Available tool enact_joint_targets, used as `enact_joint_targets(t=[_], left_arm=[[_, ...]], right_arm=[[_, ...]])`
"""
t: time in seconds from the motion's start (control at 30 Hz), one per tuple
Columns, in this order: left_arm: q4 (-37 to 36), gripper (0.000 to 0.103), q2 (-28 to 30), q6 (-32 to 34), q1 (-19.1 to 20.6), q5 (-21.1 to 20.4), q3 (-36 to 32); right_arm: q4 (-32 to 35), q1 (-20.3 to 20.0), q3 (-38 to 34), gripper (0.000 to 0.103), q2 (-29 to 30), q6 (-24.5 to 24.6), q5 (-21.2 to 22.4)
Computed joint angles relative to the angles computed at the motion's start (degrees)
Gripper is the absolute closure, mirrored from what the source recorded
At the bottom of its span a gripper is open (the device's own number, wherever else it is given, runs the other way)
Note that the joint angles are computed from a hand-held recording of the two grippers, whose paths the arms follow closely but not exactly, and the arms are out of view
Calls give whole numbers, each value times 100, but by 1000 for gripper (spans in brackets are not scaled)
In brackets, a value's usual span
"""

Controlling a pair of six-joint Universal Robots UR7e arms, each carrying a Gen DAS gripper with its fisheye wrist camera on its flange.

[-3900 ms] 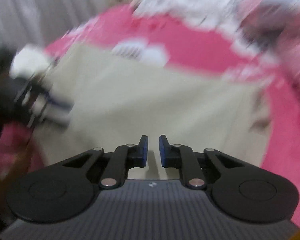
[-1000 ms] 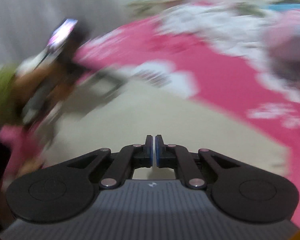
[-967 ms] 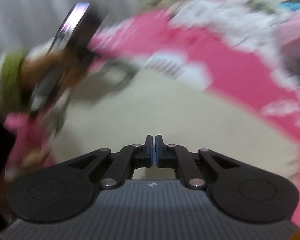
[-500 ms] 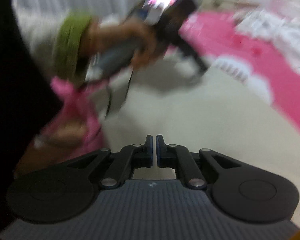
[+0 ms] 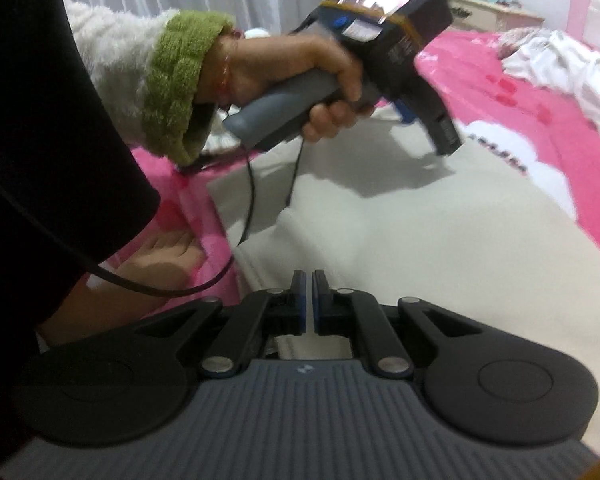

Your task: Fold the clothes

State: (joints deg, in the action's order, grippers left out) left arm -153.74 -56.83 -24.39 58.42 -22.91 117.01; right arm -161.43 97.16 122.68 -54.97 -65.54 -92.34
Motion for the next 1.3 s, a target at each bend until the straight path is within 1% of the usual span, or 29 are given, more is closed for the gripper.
enact_joint_targets(t=[0.1, 0.13, 0.17, 0.23, 0.27, 0.37, 0.8, 1.3], left_arm=[[55, 46, -12, -28, -7, -11, -5], [63, 46, -14, -27, -7, -15, -6], [55, 46, -17, -16, -5, -23, -6], [24, 46, -25, 14, 2, -41, -1], [7, 46, -25, 24, 5, -45, 3], [-21, 46, -32, 67, 11, -48, 14], [7, 46, -53, 76, 17, -99, 12], [51, 46, -59, 52, 18, -108, 3]], right_arm=[[115, -37, -29, 100, 201, 5, -396], [6, -97, 20, 100, 246, -33, -395], [15, -125, 19, 100, 263, 41, -379], [209, -86, -96, 100, 284, 316, -411], [247, -72, -124, 100, 293, 365, -427], [205, -65, -104, 100, 298, 353, -443], [441, -39, -249, 100, 344, 749, -497], [439, -42, -209, 100, 289, 770, -492]])
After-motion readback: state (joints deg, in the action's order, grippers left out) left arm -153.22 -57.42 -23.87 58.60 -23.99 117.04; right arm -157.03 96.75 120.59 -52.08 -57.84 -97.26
